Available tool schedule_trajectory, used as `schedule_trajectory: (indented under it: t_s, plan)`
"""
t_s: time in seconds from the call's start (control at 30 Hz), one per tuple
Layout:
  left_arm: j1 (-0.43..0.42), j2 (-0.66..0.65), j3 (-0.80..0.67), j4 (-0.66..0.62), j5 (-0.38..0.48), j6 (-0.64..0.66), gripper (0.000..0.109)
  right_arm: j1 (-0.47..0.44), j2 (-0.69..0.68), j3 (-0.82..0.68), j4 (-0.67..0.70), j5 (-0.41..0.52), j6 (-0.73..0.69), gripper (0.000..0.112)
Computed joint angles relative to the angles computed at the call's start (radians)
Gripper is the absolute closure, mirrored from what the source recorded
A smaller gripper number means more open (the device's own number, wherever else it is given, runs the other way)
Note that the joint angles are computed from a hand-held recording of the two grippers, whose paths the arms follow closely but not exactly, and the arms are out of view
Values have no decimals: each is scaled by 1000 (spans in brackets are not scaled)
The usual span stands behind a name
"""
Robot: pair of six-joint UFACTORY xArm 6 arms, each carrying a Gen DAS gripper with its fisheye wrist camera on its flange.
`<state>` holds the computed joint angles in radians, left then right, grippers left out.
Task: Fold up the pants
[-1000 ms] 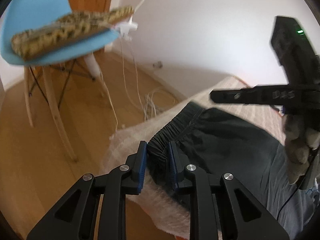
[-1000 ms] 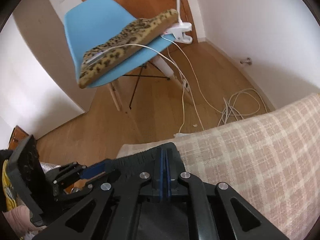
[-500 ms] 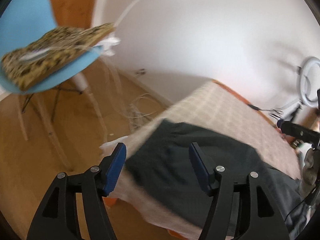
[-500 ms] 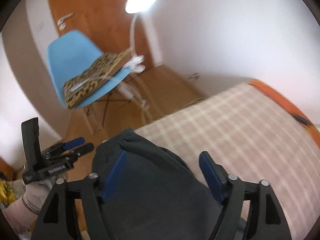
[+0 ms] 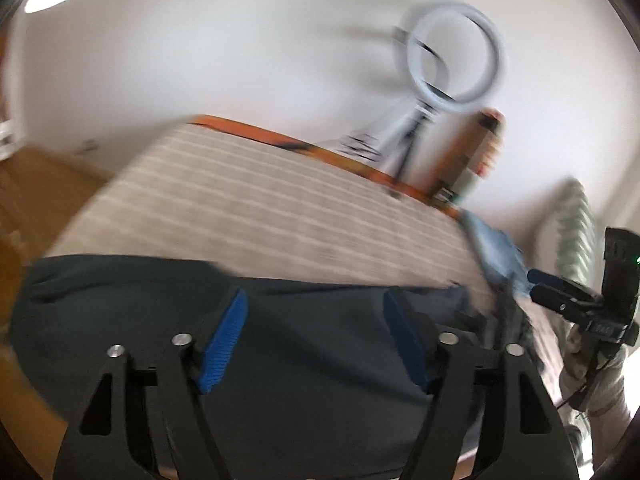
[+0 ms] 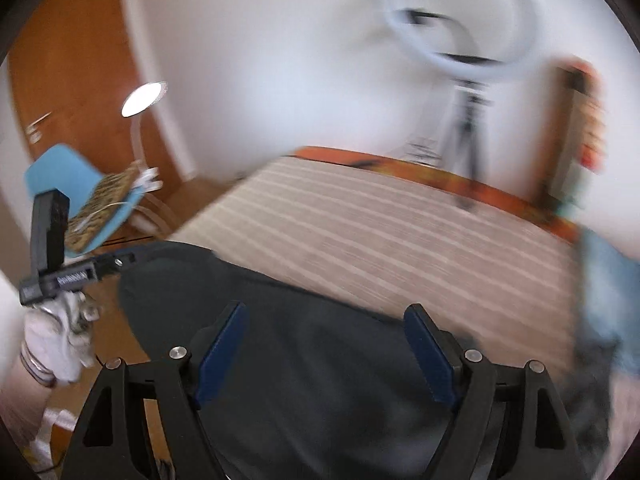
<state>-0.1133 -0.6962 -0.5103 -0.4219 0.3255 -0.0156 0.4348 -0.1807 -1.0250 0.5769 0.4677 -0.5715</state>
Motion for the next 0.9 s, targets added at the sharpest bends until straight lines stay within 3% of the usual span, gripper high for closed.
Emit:
schedule_trajectory:
  t_s: [0.23, 0.43, 0.7, 0.83, 0.9]
  plan:
    - [-243, 338, -277, -126, -19, 89, 36, -274, -224, 243, -28, 35, 46, 30]
    - [-380, 639, -599, -222, 79, 157, 35, -524, -300, 350, 38, 90, -22, 30]
    - [-487, 1003, -1028, -75, 255, 26, 35, -754, -239, 381, 179, 122, -138, 30]
    - [-502, 1179, -1257, 129, 359, -131, 35, -819, -200, 396, 282, 137, -224, 30]
    - [-501, 1232, -1328, 170, 397, -165, 35, -861, -173, 379, 308, 194, -227, 32]
